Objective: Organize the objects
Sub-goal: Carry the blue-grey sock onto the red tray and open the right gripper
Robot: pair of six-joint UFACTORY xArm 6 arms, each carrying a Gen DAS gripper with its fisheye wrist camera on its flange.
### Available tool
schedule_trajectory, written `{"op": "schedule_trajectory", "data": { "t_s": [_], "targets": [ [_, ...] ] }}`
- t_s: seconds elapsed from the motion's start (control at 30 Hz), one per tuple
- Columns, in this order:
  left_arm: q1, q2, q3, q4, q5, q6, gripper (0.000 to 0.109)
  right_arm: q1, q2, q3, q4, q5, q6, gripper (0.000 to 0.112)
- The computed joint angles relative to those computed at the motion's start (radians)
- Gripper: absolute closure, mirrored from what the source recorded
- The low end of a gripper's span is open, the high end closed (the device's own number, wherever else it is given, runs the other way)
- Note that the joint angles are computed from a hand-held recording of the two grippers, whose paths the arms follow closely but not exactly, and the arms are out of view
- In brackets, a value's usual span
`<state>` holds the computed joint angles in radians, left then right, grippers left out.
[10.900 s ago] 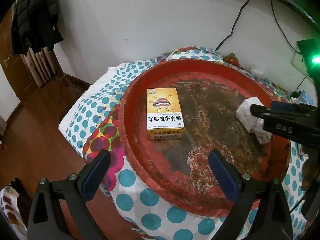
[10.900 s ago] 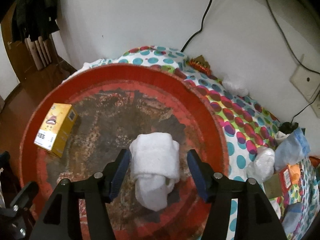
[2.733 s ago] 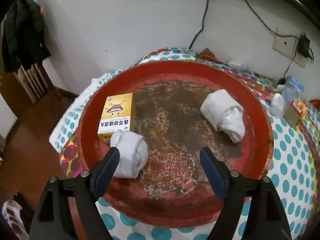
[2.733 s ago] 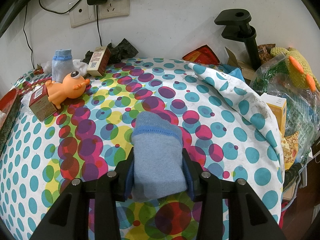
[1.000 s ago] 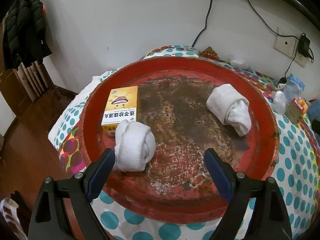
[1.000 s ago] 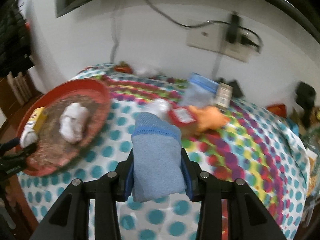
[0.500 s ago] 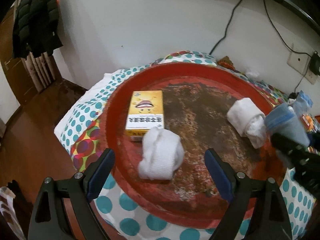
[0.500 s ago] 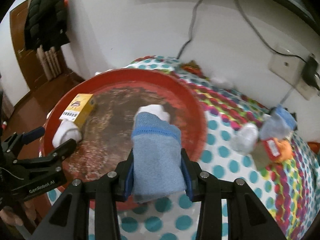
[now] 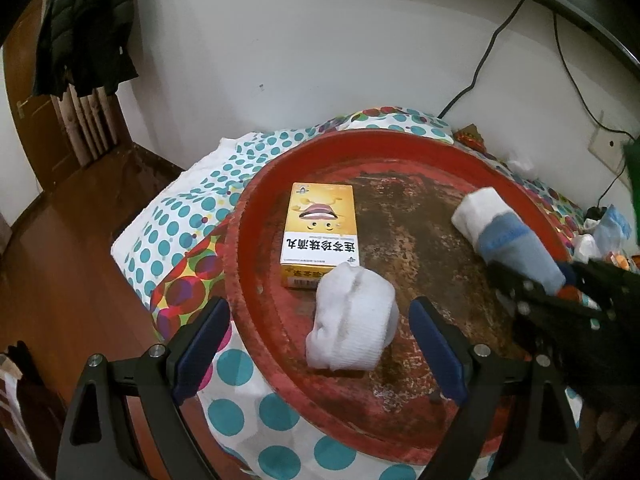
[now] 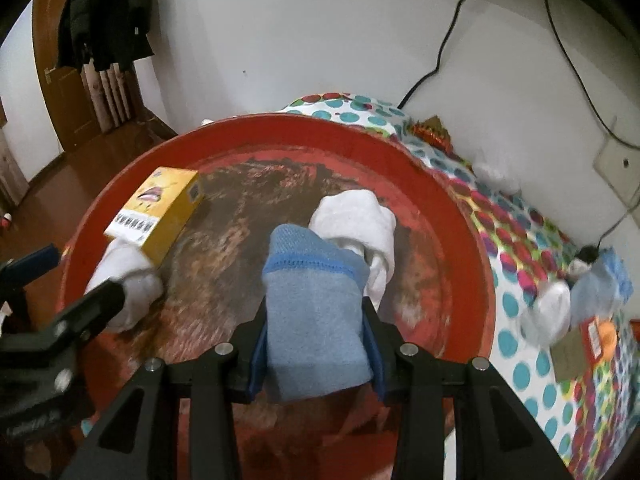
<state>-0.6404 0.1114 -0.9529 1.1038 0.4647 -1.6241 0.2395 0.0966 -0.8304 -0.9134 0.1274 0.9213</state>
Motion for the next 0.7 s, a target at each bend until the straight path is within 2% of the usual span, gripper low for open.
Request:
{"op": "schedule_trajectory", "data": {
  "t_s": [0.17,0.33,0.5,0.57,0.7],
  "targets": [
    [0.005,0.006,-0.003,-0.006,-0.003,0.010,0.019,-0.004,0.057,-0.081,-0.013,0.042,0.009,0.071],
    [0.003,0.009,-0.006,-0.014,-0.003,0.023,0.019,-0.005,0.065,-0.095,-0.039,0.042,0.038,0.070],
    [-0.004,0.010,-0.009,-0.002,0.005,0.020,0.019,-0.007,0.042,-0.067,-0.012,0.016,0.018,0.061],
    [-0.007,0.009,-0.011,0.010,0.007,0.014,0.019,-0.005,0.024,-0.052,-0.024,0.015,0.026,0.052],
    [-0.020,0.010,-0.017,0.030,0.029,0.010,0.019,-0.007,-0.036,-0.002,-0.035,-0.004,0.049,0.052]
  ]
}}
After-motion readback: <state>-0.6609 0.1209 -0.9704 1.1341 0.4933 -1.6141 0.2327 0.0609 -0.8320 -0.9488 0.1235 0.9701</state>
